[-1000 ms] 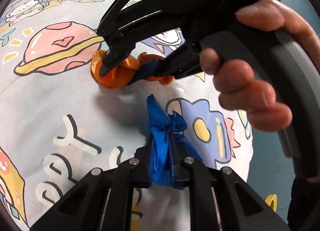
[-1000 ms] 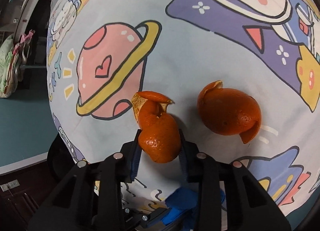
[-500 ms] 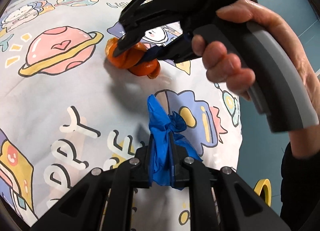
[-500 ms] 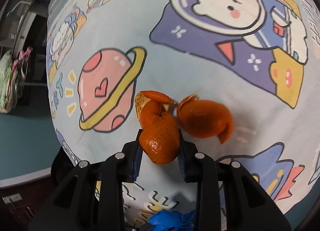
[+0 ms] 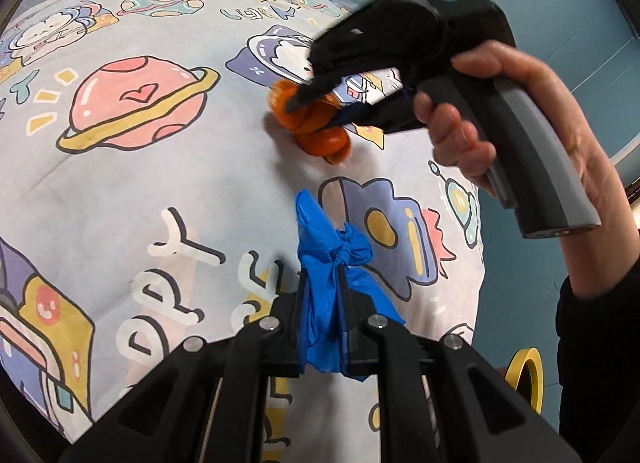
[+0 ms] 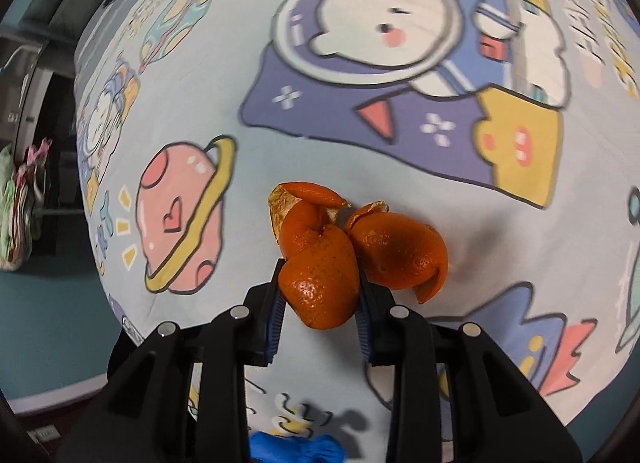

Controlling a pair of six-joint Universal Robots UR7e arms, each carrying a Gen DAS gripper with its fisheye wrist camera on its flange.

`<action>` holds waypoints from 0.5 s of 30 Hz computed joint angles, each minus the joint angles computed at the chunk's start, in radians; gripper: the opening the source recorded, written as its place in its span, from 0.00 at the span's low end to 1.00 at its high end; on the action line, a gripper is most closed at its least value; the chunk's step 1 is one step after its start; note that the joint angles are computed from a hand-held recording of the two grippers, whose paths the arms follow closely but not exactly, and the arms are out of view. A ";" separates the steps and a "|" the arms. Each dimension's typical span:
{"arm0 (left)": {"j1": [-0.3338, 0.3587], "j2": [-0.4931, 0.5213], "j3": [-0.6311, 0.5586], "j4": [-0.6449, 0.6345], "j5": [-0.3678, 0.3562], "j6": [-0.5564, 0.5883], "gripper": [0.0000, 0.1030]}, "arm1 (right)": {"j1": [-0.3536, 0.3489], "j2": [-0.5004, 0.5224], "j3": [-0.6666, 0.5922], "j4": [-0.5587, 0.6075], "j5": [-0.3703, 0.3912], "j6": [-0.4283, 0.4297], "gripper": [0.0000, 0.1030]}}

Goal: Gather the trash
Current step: 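Lift and carry the blue glove and orange peel over the yellow-rimmed bin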

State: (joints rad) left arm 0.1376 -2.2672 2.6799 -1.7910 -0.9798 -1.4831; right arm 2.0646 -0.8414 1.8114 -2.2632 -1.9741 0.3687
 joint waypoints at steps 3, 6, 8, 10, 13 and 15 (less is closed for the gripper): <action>-0.011 0.002 -0.004 0.007 0.003 -0.007 0.10 | -0.011 -0.038 0.029 0.000 -0.026 0.011 0.28; -0.034 0.005 -0.011 0.021 0.008 -0.018 0.10 | -0.027 -0.092 0.072 0.005 -0.064 0.028 0.28; -0.051 0.008 -0.017 0.035 0.009 -0.027 0.10 | -0.042 -0.135 0.108 0.000 -0.078 0.039 0.28; -0.067 0.020 -0.022 0.040 0.011 -0.032 0.10 | -0.061 -0.189 0.148 -0.008 -0.084 0.042 0.28; -0.090 0.042 -0.030 0.044 0.013 -0.044 0.10 | -0.079 -0.258 0.198 -0.018 -0.105 0.053 0.28; -0.107 0.059 -0.042 0.058 0.018 -0.056 0.10 | -0.092 -0.306 0.229 -0.022 -0.108 0.059 0.28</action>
